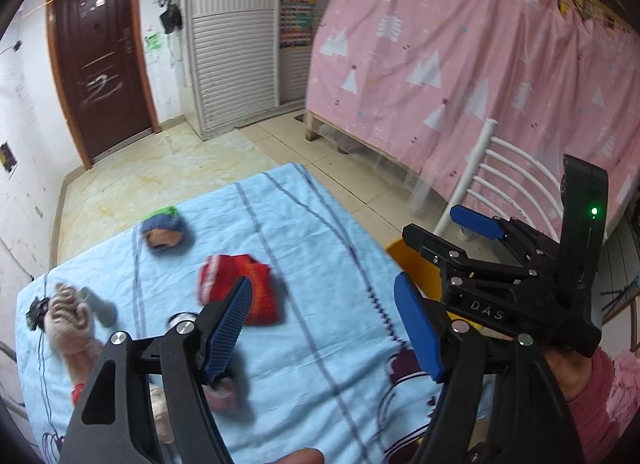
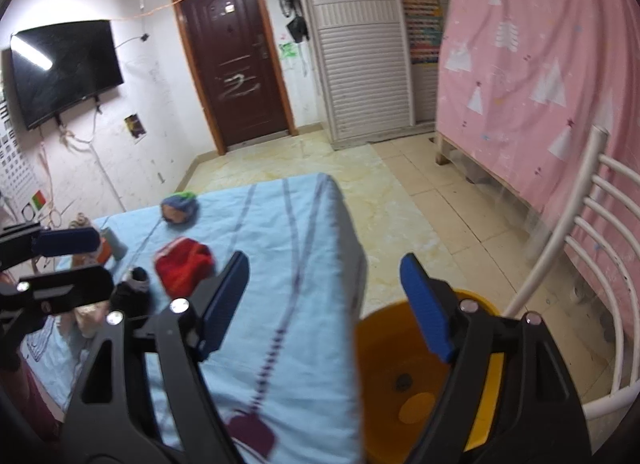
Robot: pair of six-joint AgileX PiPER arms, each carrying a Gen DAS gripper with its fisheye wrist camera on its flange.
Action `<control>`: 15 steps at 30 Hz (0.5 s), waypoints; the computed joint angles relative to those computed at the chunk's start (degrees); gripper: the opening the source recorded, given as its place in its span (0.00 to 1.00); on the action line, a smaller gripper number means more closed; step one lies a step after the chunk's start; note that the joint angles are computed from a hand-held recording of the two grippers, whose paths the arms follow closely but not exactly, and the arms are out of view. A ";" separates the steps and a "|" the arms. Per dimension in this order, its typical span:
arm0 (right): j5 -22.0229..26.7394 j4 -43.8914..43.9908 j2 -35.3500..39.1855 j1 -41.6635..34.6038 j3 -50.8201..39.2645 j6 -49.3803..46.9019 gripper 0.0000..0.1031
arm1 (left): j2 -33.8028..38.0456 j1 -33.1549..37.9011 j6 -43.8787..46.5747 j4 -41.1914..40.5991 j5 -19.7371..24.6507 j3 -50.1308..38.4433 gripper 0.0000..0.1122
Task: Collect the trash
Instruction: 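Open both grippers to drop the ball and brush into the yellow bin, then move the left gripper to the red snack bag while the right gripper approaches the red knitted hat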
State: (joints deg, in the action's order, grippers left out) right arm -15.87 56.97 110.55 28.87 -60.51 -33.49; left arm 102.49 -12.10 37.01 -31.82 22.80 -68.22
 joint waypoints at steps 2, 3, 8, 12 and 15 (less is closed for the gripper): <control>0.36 5.54 0.82 1.27 -2.18 -5.86 0.73 | -0.76 1.95 3.36 -2.96 -0.12 1.16 0.58; 0.63 9.77 1.43 2.10 -3.81 -10.43 0.73 | -1.16 3.11 4.82 -4.21 0.04 1.52 0.58; 0.68 23.72 3.62 4.99 -9.34 -25.53 0.78 | -2.91 7.27 9.68 -7.82 -0.33 3.55 0.58; 0.71 32.57 5.66 6.69 -13.47 -35.10 0.78 | -3.98 10.98 13.02 -9.30 -1.24 5.35 0.58; 0.83 39.89 7.45 7.62 -16.72 -42.86 0.78 | -4.66 13.63 14.41 -9.44 -2.40 6.84 0.58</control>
